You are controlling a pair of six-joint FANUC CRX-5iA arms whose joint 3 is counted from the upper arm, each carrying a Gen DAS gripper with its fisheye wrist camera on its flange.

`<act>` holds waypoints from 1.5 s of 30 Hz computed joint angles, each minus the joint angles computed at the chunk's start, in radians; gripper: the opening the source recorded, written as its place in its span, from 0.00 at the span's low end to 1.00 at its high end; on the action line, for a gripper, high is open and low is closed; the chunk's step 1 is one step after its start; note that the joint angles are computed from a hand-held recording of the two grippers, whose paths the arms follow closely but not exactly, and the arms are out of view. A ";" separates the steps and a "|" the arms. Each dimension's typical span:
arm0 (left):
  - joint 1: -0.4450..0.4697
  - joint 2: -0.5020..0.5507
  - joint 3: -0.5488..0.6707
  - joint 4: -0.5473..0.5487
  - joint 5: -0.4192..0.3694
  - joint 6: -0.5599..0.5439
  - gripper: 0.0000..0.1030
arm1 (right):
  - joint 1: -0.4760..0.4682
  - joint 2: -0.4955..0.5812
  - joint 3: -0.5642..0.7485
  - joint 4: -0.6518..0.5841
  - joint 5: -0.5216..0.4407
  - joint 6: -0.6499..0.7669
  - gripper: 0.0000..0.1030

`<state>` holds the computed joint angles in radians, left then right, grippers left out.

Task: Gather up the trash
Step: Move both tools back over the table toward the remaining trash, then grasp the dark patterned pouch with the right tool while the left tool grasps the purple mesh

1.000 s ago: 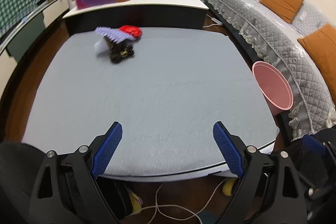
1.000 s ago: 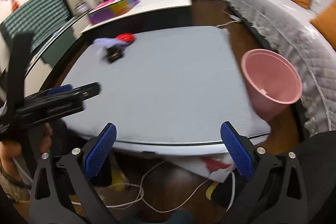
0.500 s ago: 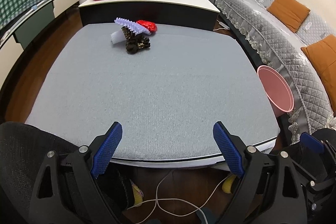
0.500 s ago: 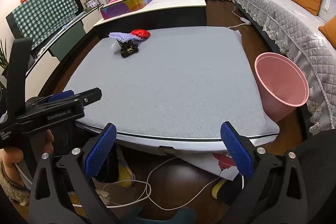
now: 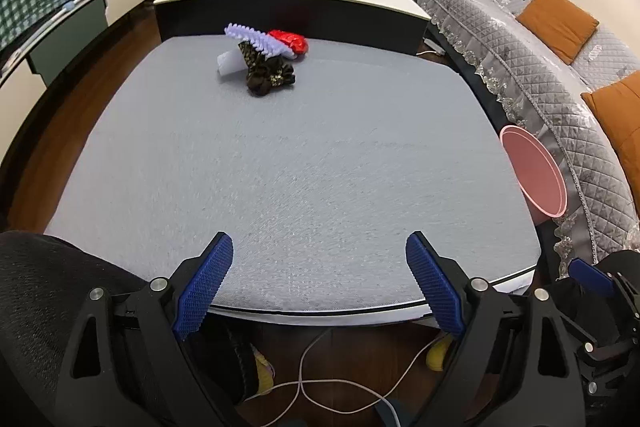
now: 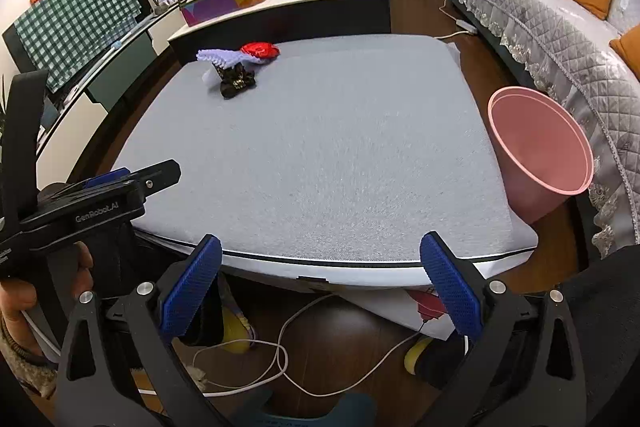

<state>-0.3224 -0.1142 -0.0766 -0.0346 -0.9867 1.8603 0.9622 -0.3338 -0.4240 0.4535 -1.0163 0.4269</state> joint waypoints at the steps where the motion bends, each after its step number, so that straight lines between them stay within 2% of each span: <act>1: 0.004 0.006 0.006 -0.001 -0.005 0.003 0.83 | -0.006 0.004 0.004 -0.004 0.002 0.006 0.95; 9: 0.021 0.038 0.120 -0.123 -0.050 0.046 0.83 | -0.076 0.041 0.033 0.024 0.047 0.036 0.95; 17: 0.120 0.104 0.241 -0.166 -0.124 0.043 0.83 | -0.155 0.144 0.135 -0.050 0.100 0.143 0.95; 26: 0.233 0.218 0.354 -0.293 -0.179 0.168 0.83 | -0.228 0.403 0.388 -0.133 0.126 0.386 0.95; 32: 0.367 0.228 0.313 -0.175 -0.166 0.189 0.83 | -0.257 0.596 0.595 -0.198 0.132 0.518 0.95; 35: 0.384 0.227 0.307 -0.181 -0.174 0.216 0.83 | -0.262 0.717 0.726 -0.239 0.126 0.587 0.95; 38: 0.402 0.240 0.304 -0.140 -0.181 0.199 0.83 | -0.262 0.812 0.830 -0.274 0.100 0.617 0.95; 43: 0.428 0.249 0.293 -0.077 -0.183 0.159 0.83 | -0.253 0.962 0.985 -0.226 0.072 0.609 0.93; 45: 0.436 0.247 0.287 -0.067 -0.176 0.167 0.83 | -0.253 1.003 1.034 -0.218 0.059 0.617 0.86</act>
<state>0.1138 0.1325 0.2104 -0.1016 -1.1631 2.0270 0.7096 0.6696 0.6096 0.2355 -0.9572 1.0439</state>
